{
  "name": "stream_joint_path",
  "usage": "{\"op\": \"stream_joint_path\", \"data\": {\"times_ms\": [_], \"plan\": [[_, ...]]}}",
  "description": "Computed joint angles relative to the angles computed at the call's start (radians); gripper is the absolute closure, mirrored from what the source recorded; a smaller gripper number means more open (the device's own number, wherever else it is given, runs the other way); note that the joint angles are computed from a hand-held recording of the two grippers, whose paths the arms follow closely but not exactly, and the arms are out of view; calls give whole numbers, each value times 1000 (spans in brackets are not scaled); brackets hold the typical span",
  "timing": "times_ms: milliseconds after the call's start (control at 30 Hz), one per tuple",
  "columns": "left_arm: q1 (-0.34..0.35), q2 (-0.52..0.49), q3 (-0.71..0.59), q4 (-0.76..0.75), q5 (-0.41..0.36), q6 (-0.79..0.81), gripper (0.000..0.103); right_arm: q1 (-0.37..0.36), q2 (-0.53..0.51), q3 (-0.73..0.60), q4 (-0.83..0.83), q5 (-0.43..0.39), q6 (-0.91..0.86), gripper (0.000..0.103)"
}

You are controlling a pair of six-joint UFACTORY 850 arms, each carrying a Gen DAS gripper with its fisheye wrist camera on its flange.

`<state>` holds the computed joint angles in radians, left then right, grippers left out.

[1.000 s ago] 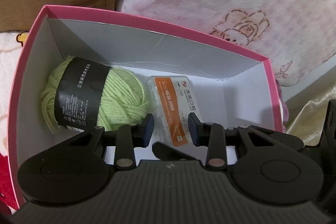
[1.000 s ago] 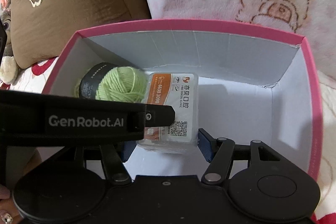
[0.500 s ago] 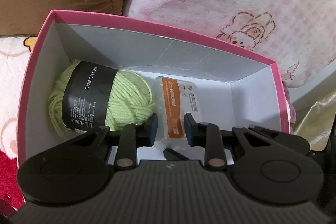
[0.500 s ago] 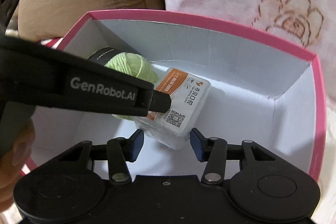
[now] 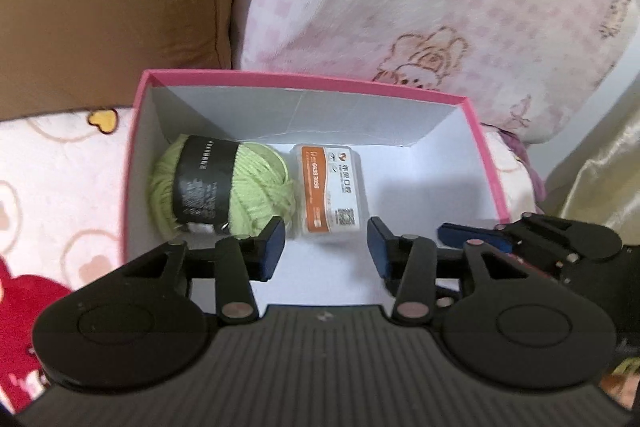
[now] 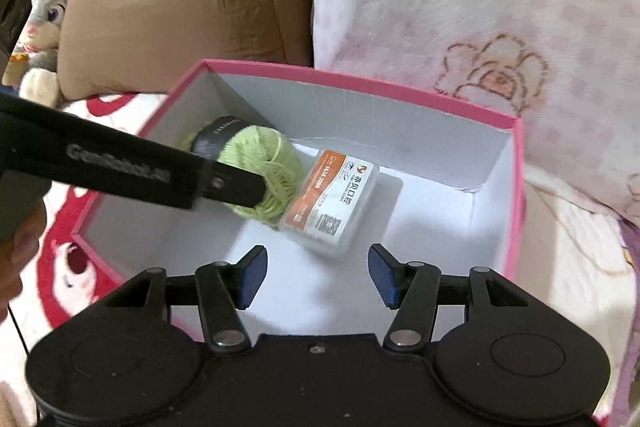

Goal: Organize objects
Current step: 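Open the left gripper and withdraw from the pink box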

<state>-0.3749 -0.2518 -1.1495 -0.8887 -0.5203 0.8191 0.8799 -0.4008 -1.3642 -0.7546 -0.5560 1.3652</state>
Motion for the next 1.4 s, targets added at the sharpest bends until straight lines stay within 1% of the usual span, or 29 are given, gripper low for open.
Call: {"op": "stream_joint_path", "data": {"times_ms": [133, 233, 300, 367, 433, 500, 567, 667, 733, 800, 900, 933, 1000, 1100, 1167, 1267, 1333, 1400], "plan": [[31, 89, 39, 29, -38, 14, 53, 42, 69, 26, 1, -57, 8, 38], [46, 161, 65, 76, -71, -8, 50, 71, 91, 3, 24, -118, -21, 37], [52, 208, 83, 109, -88, -25, 48, 90, 107, -7, 38, -142, -31, 37], [60, 252, 101, 127, -118, -16, 44, 113, 121, -16, 44, -164, -36, 37], [59, 285, 113, 157, -135, -31, 44, 140, 135, -27, 44, -188, -38, 35], [67, 324, 127, 178, -167, -27, 43, 163, 141, -39, 44, -208, -42, 34], [77, 360, 145, 182, -192, -16, 40, 187, 145, -50, 37, -232, -44, 34], [80, 408, 178, 193, -201, 0, 36, 232, 151, -59, -2, -276, -24, 34], [77, 440, 204, 216, -195, -4, 35, 255, 161, -53, -24, -280, -8, 34], [82, 467, 226, 224, -207, -8, 35, 281, 165, -51, -43, -294, 9, 34], [92, 504, 256, 243, -230, -9, 30, 310, 174, -43, -59, -297, 19, 33], [91, 512, 260, 272, -241, -30, 29, 318, 175, -41, -62, -298, 20, 33], [91, 511, 255, 330, -290, -70, 28, 336, 174, -40, -66, -306, 20, 32], [89, 531, 275, 357, -301, -66, 28, 358, 166, -43, -59, -320, 11, 32], [89, 543, 288, 370, -308, -66, 28, 369, 166, -37, -65, -311, 23, 32], [103, 572, 319, 347, -316, -39, 28, 384, 163, -28, -75, -293, 37, 30], [110, 592, 340, 335, -306, -31, 27, 394, 156, -25, -86, -285, 43, 26], [130, 606, 362, 304, -309, -4, 26, 401, 144, -24, -87, -276, 45, 26]]}}
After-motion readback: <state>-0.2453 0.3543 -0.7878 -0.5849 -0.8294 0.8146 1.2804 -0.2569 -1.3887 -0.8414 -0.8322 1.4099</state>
